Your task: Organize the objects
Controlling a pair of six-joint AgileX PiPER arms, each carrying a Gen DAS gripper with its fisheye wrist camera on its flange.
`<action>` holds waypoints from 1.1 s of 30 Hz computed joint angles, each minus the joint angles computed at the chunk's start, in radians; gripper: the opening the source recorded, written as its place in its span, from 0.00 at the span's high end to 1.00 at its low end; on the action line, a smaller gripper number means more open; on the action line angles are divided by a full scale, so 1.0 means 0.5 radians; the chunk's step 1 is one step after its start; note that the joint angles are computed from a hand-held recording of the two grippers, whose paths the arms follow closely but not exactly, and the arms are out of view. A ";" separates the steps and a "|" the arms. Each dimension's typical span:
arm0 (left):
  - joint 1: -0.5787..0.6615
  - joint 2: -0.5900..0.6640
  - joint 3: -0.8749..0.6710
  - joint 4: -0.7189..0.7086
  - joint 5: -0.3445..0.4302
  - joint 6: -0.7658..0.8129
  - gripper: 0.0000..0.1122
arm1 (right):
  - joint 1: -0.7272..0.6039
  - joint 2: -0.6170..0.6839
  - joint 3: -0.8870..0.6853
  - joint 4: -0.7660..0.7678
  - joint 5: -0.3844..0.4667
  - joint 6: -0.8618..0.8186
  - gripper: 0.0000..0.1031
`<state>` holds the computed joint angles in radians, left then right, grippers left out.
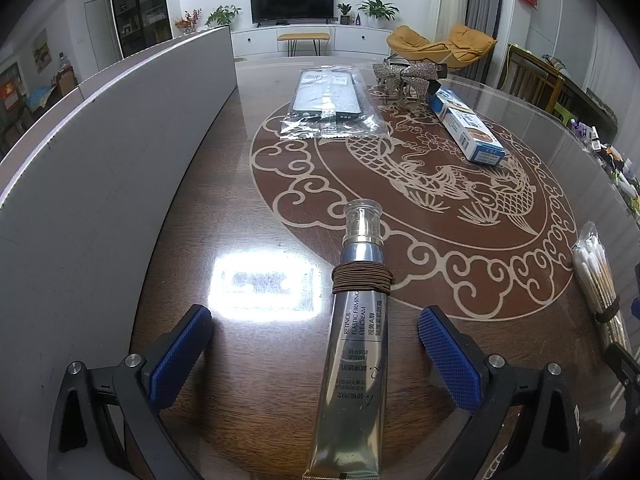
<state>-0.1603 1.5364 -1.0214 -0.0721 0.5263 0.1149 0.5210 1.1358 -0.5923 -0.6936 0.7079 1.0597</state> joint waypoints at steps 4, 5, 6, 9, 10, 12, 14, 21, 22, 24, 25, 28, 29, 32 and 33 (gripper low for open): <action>0.000 0.000 0.000 0.000 0.000 0.000 0.08 | -0.223 0.137 -0.084 0.309 -0.152 -0.423 0.08; 0.001 0.001 -0.004 -0.001 0.002 0.001 0.08 | -0.255 0.169 -0.090 0.340 -0.170 -0.466 0.08; 0.000 0.000 0.000 -0.001 0.000 0.001 0.08 | -0.318 0.204 -0.096 0.391 -0.231 -0.524 0.06; 0.000 0.000 -0.001 -0.002 0.002 0.002 0.08 | -0.394 0.272 -0.103 0.388 -0.316 -0.491 0.00; 0.001 0.000 -0.003 -0.003 0.003 0.003 0.08 | -0.393 0.264 -0.080 0.337 -0.339 -0.442 0.00; 0.001 -0.001 0.000 -0.003 0.001 0.004 0.08 | -0.369 0.265 -0.050 0.226 -0.375 -0.314 0.00; 0.002 -0.001 0.000 -0.004 0.002 0.005 0.08 | -0.367 0.269 -0.048 0.208 -0.383 -0.293 0.00; 0.004 -0.003 0.000 -0.008 0.005 0.011 0.08 | -0.353 0.273 -0.052 0.176 -0.375 -0.250 0.00; 0.005 -0.002 -0.002 -0.009 0.006 0.011 0.08 | -0.354 0.275 -0.054 0.176 -0.376 -0.251 0.00; 0.004 -0.003 0.000 -0.009 0.004 0.011 0.08 | -0.354 0.275 -0.054 0.176 -0.376 -0.251 0.00; 0.004 -0.003 0.000 -0.009 0.004 0.011 0.08 | -0.355 0.275 -0.054 0.177 -0.377 -0.253 0.00; 0.004 -0.003 0.000 -0.009 0.004 0.011 0.08 | -0.355 0.275 -0.054 0.177 -0.378 -0.254 0.00; 0.004 -0.003 0.000 -0.009 0.004 0.011 0.08 | -0.356 0.276 -0.054 0.177 -0.378 -0.254 0.00; 0.005 -0.003 0.000 -0.011 0.005 0.013 0.08 | -0.356 0.275 -0.053 0.177 -0.378 -0.254 0.00; 0.005 -0.003 0.000 -0.011 0.005 0.013 0.08 | -0.356 0.275 -0.053 0.177 -0.378 -0.254 0.00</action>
